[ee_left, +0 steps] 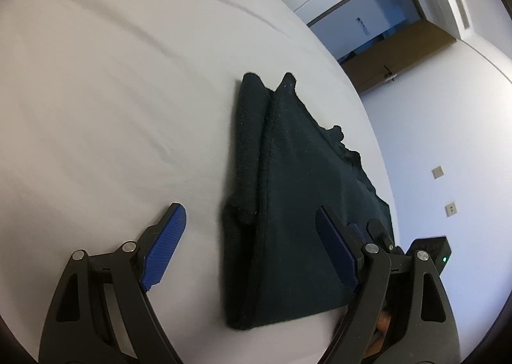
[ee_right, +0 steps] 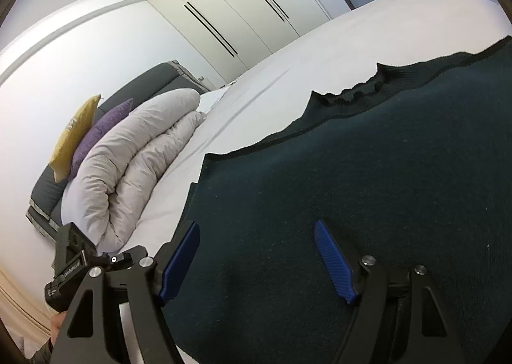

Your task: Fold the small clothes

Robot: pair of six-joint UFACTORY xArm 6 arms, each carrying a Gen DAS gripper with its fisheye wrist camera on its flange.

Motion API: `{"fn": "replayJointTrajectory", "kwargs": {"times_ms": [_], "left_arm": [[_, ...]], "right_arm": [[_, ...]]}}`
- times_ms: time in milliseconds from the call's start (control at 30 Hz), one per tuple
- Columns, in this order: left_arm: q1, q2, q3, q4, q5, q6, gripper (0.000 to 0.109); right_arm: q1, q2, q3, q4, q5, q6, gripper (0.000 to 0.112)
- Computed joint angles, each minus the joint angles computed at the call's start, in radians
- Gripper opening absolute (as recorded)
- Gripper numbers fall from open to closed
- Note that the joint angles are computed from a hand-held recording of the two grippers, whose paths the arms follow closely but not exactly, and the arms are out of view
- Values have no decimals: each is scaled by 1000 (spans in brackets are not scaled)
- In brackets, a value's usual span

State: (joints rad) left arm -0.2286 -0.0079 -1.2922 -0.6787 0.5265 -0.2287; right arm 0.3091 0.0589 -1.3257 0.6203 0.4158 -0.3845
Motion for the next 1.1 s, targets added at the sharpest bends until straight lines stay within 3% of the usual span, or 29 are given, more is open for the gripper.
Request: {"fn": "replayJointTrajectory", "kwargs": {"times_ms": [167, 433, 467, 533, 600, 633, 700, 867, 1000, 1100], "left_arm": [[27, 96, -128, -49, 107, 28, 83], [76, 239, -310, -265, 277, 183, 82], [75, 245, -316, -283, 280, 196, 81], [76, 242, -302, -327, 278, 219, 68], [75, 232, -267, -352, 257, 201, 33], [73, 226, -250, -356, 245, 193, 28], [64, 216, -224, -379, 216, 205, 26], [33, 234, -281, -213, 228, 126, 26], [34, 226, -253, -258, 197, 126, 19], [16, 212, -245, -196, 159, 87, 16]], "right_arm": [[-6, -5, 4, 65, 0, -38, 73], [-9, -9, 8, 115, 0, -69, 71], [-10, -9, 8, 120, -1, -71, 71], [-11, -10, 10, 130, -1, -75, 70], [-12, -12, 11, 143, -1, -83, 70], [-13, -12, 11, 146, 0, -84, 70], [-13, -12, 10, 139, 2, -77, 70], [-17, 1, -46, -35, 92, 107, 69], [-29, -1, -71, -24, 147, 163, 69], [-50, 12, -106, -9, 200, 208, 69]]}}
